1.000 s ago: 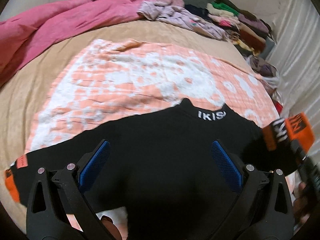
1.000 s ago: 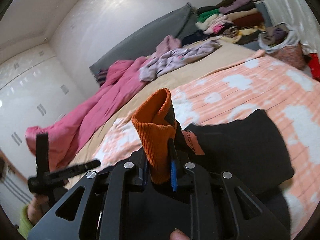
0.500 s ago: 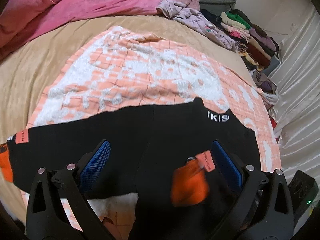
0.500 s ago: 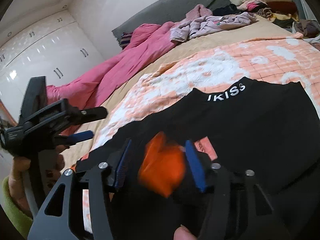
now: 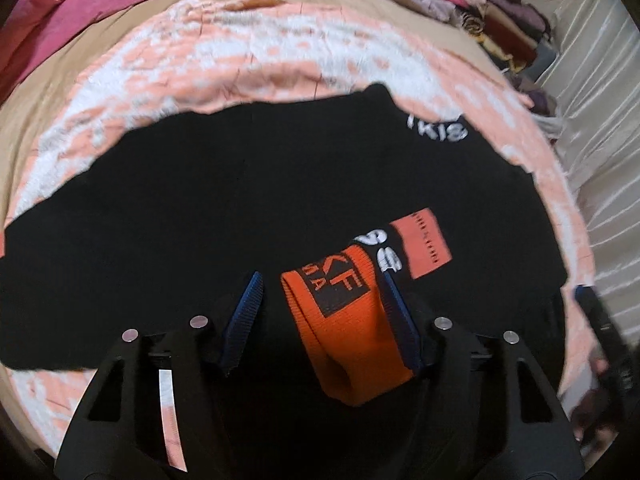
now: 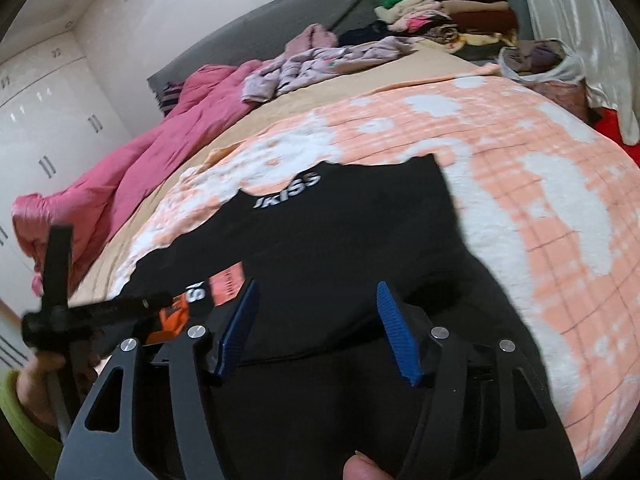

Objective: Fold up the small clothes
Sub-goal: 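Carry the orange cuff with the left tool across the shirt body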

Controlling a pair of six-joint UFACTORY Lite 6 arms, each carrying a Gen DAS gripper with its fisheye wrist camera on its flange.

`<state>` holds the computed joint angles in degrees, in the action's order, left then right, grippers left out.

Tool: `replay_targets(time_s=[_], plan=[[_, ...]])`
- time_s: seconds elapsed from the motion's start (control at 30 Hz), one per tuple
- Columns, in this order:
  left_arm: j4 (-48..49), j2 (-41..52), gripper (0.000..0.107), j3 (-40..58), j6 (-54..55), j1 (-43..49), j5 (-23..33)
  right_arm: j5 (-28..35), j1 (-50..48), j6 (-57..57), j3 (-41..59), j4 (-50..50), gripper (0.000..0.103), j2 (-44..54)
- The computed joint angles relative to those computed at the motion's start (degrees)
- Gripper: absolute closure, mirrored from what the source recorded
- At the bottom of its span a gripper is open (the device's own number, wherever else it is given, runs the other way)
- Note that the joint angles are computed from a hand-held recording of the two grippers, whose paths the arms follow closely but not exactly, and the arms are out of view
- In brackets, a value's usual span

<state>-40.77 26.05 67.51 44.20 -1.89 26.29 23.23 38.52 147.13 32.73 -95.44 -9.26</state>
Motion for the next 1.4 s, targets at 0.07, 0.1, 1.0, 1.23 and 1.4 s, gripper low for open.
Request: replay_targets(time_s=[0.07, 0.1, 1.0, 1.23, 1.4], plan=[[1.92, 1.24, 0.052, -0.33, -2.33, -1.61, -2.35, -0.62, -1.67, 1.88, -1.94, -2.24, 0.043, -1.6], [2.31, 1.18, 0.06, -0.77, -2.86, -2.24, -3.54, -1.18, -2.6, 3.09, -2.2, -3.7, 0.043, -1.75], [6.58, -8.57, 0.088, -0.43, -2.23, 1.95, -7.93, -2.41, -7.37, -11.64, 5.68, 1.64, 0.043, 8.41], [14.13, -3.98, 0.082, -1.45, -6.95, -3.1, -9.62, -5.1, -7.49, -21.52, 17.77, 7.85, 0.043, 22.59], [10.47, -0.64, 0.071, -3.4, -2.4, -2.16, -12.51, -6.58, -10.03, -25.88, 19.55, 14.07, 0.043, 28.19]])
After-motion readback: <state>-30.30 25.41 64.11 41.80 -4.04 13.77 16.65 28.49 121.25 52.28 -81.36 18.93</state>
